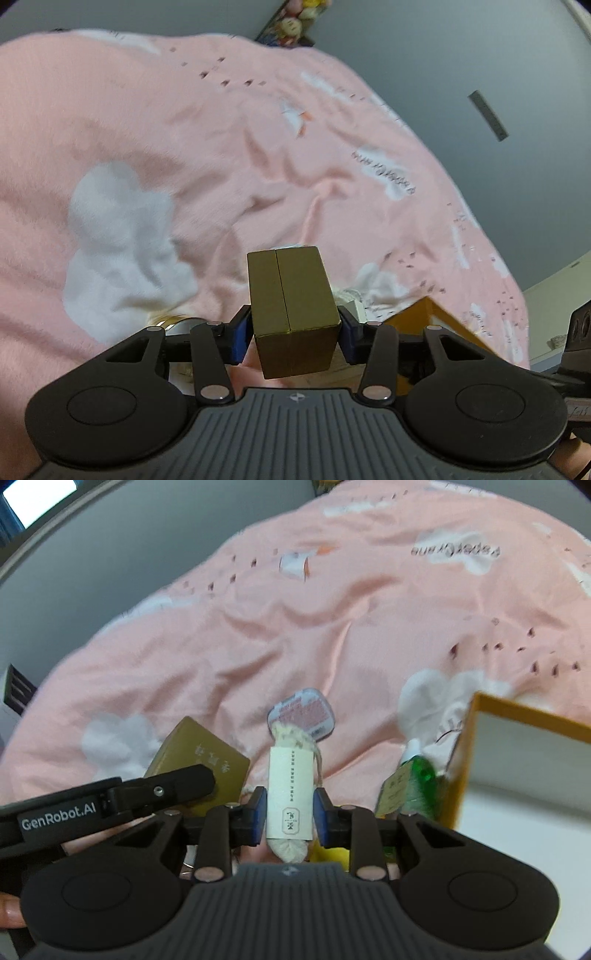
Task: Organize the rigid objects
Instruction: 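Carry gold box and white pouch into the orange box with both tools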
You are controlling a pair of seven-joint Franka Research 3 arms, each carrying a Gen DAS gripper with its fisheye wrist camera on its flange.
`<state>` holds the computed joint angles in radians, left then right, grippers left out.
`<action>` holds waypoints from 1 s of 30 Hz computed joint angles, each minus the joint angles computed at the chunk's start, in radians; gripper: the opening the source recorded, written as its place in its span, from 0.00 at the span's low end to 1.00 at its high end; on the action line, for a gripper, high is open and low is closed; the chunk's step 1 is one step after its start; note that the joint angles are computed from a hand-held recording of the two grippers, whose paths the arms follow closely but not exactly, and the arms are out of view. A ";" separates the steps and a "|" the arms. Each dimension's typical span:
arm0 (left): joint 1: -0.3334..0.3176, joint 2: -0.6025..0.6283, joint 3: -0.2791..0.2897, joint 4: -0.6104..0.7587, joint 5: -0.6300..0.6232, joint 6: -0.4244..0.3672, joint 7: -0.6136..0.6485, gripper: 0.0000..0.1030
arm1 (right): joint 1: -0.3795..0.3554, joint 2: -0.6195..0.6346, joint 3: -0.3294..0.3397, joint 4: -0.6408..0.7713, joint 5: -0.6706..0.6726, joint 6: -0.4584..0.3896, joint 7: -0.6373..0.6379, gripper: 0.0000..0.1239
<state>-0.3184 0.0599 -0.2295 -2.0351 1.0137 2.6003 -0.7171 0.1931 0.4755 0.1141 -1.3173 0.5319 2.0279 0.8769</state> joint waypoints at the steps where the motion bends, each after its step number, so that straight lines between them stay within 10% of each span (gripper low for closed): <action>1: -0.002 0.002 0.000 0.010 0.014 0.001 -0.003 0.51 | -0.007 -0.008 0.000 -0.002 0.010 0.001 -0.001 0.21; 12: -0.049 0.118 0.014 0.221 0.158 0.062 0.022 0.51 | -0.118 -0.113 -0.028 -0.009 0.169 -0.007 -0.014 0.21; 21: -0.082 0.382 0.022 0.540 -0.068 0.164 0.466 0.51 | -0.161 -0.077 -0.078 0.057 0.106 0.063 0.107 0.21; 30: -0.059 0.700 -0.094 0.929 -0.431 0.012 1.005 0.51 | -0.192 0.083 -0.100 0.181 -0.039 0.036 0.298 0.21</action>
